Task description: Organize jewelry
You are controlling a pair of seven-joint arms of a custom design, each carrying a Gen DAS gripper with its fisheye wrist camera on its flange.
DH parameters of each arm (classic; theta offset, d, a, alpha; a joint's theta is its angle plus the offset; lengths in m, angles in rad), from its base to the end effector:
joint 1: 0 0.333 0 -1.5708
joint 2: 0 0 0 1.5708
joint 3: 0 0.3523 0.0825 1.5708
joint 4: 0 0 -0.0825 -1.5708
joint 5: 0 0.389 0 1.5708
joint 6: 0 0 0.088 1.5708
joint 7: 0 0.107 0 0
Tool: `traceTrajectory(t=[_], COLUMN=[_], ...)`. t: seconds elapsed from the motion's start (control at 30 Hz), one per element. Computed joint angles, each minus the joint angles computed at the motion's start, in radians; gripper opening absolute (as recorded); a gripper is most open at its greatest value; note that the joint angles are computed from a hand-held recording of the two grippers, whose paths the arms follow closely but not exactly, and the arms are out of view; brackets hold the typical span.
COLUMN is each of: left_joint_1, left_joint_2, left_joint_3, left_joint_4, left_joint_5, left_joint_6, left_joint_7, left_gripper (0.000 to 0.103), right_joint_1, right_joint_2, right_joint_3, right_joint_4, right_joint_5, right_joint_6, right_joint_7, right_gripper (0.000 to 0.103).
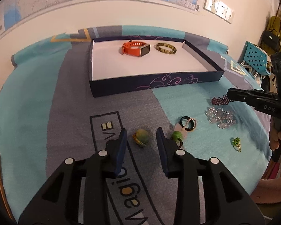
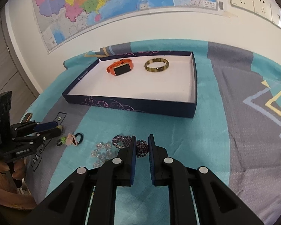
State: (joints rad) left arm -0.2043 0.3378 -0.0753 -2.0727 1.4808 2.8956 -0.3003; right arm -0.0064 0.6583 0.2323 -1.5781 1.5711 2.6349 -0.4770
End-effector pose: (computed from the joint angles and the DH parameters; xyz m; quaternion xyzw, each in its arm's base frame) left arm 0.5644 -0.2213 0.3159 -0.7277 0.5842 -0.2648 0.2427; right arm 0.7372 0.1110 0.3082 -0.7978 0.3033 -0.1810 0.4886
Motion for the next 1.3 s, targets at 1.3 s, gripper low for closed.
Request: traceTrajectory(t=[1.3], left_joint_1=[-0.011], left_joint_2=[0.112], left_joint_3=[0.000], left_joint_4=[0.142], left_joint_5=[-0.064], left_joint_6=[0.122], left_joint_7=[0.257], left_gripper=[0.032], right_joint_1=[-0.015], right_joint_2=[0.033], right_joint_3=[0.018], right_joint_4=[0.021], right_joint_5=[-0.071], right_joint_6=[0.005], right_joint_7=[0.081], right_gripper=[0.014])
